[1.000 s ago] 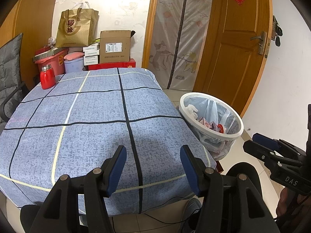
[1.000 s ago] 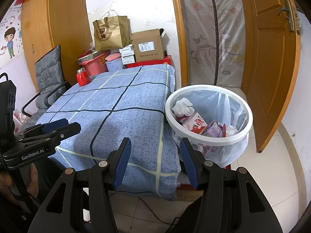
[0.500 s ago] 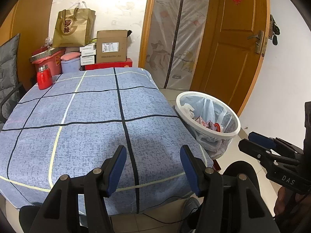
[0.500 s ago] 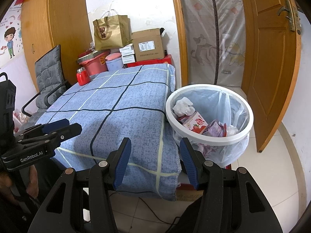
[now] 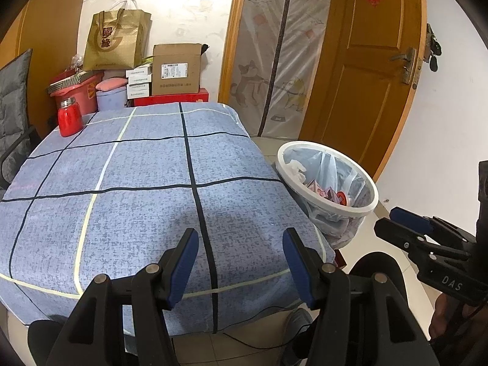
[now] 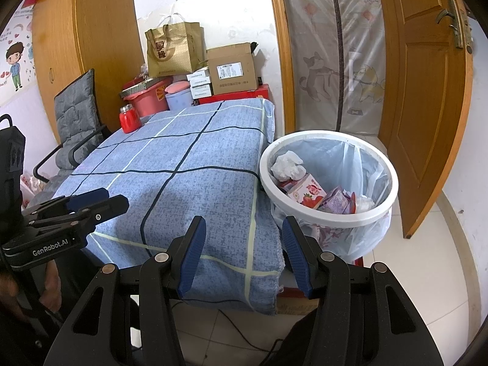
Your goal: Collect trash
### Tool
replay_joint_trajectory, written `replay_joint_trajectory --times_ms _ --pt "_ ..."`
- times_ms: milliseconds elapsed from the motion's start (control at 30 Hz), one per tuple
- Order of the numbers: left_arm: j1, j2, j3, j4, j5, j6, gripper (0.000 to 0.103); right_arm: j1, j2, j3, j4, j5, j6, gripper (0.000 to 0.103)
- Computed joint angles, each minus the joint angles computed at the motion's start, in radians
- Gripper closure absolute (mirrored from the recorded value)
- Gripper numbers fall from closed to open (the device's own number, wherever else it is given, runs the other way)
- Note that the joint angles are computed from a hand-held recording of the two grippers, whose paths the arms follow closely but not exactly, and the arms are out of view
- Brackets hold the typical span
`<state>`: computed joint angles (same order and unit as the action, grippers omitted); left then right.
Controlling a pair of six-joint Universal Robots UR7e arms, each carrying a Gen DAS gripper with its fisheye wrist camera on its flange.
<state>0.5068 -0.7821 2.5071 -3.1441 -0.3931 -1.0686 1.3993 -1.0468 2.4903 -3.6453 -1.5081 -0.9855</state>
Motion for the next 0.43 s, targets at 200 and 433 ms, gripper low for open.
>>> replay_joint_trajectory --times_ms 200,433 --pt "-0.005 -0.003 -0.004 0.048 0.016 -0.036 0.046 -0.003 0.013 -0.004 -0.006 0.000 -0.005 0.050" --pt "-0.012 -0.008 -0.006 0.103 0.039 -0.082 0.046 -0.005 0.014 -0.007 -0.002 0.000 -0.006 0.050"
